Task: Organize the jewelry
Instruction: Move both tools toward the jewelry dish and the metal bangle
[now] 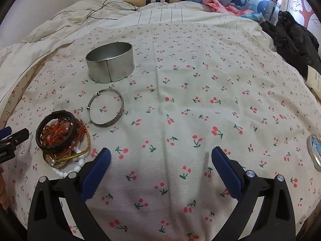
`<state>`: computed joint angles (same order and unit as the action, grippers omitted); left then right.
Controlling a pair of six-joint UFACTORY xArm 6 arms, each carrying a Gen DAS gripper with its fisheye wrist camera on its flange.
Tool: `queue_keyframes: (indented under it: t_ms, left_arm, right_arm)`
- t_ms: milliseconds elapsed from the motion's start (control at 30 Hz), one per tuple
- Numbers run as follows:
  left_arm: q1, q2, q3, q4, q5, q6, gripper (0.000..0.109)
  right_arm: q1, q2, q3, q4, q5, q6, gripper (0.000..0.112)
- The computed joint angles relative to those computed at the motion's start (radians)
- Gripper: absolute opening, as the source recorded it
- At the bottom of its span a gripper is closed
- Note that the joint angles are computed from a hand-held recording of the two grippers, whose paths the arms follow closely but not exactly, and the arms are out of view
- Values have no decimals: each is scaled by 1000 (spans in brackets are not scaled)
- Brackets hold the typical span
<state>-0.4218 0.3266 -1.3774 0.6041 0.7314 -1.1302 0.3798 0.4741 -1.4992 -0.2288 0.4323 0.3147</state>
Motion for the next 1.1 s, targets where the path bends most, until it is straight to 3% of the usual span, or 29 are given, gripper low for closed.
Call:
queue_keyframes:
  t_ms: [367,500,733,833,1100]
  left_arm:
    - [-15,23,-28,-3,2,19,97]
    - [-11,23,-25,-9,-3,17,97]
    - [-11,29,-39,-14,-27,47,97]
    - [-12,43,-56,-29,-41,74,97]
    - [-10,104,-135,-80,-70,125,97]
  right_arm:
    - [3,2,-2,13,-6,-17,96]
    - [-2,3,9,27,-50,-41,96]
    - [17,18,-13,162,-68,-223,96]
    - [23,30,-30,79,-69,-177,96]
    - [29,84,-108,107,-45,-188,96]
